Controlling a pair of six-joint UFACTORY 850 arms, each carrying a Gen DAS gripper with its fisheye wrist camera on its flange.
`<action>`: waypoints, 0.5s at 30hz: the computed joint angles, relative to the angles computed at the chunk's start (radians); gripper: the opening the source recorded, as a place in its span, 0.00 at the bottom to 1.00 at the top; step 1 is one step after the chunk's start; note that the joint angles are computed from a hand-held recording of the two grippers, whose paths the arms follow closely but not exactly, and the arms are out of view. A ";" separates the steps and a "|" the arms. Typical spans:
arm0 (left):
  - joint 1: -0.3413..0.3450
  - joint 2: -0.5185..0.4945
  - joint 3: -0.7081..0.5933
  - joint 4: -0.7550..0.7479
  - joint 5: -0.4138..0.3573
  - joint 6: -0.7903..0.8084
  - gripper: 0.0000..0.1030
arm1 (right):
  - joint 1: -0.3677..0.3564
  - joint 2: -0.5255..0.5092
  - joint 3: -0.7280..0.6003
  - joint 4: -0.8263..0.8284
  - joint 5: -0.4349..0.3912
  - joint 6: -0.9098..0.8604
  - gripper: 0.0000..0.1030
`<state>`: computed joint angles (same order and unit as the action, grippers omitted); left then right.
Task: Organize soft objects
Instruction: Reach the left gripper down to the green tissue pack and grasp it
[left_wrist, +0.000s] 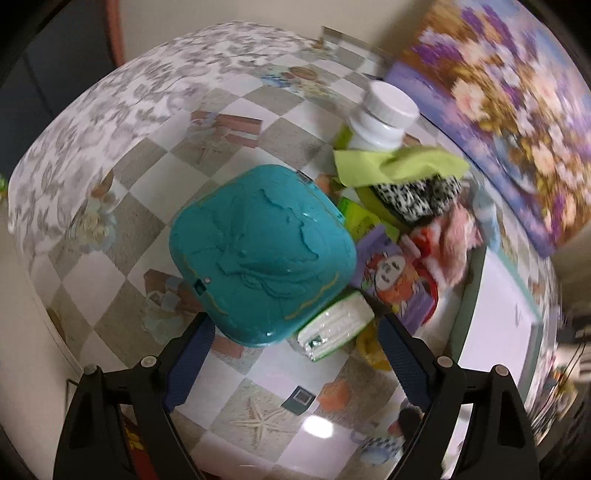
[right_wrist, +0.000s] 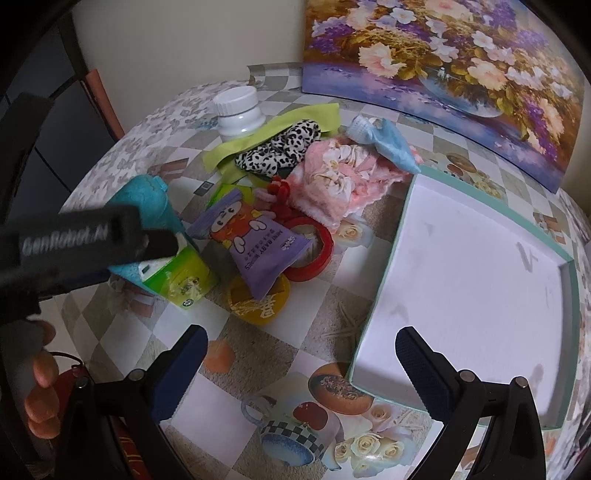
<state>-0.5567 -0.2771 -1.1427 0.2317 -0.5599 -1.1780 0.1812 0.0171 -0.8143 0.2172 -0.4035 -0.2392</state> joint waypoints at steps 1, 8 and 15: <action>0.001 -0.003 -0.001 0.006 0.004 -0.028 0.88 | 0.001 0.000 0.001 -0.002 0.000 -0.002 1.00; 0.005 -0.035 -0.019 -0.025 -0.002 -0.057 0.88 | 0.003 0.005 0.003 -0.019 0.003 0.013 1.00; 0.014 -0.006 0.020 -0.051 0.057 -0.055 0.74 | -0.005 0.013 0.006 -0.009 0.004 0.010 1.00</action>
<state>-0.5424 -0.2833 -1.1222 0.1812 -0.5032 -1.2334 0.1759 0.0296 -0.8087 0.2080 -0.3993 -0.2291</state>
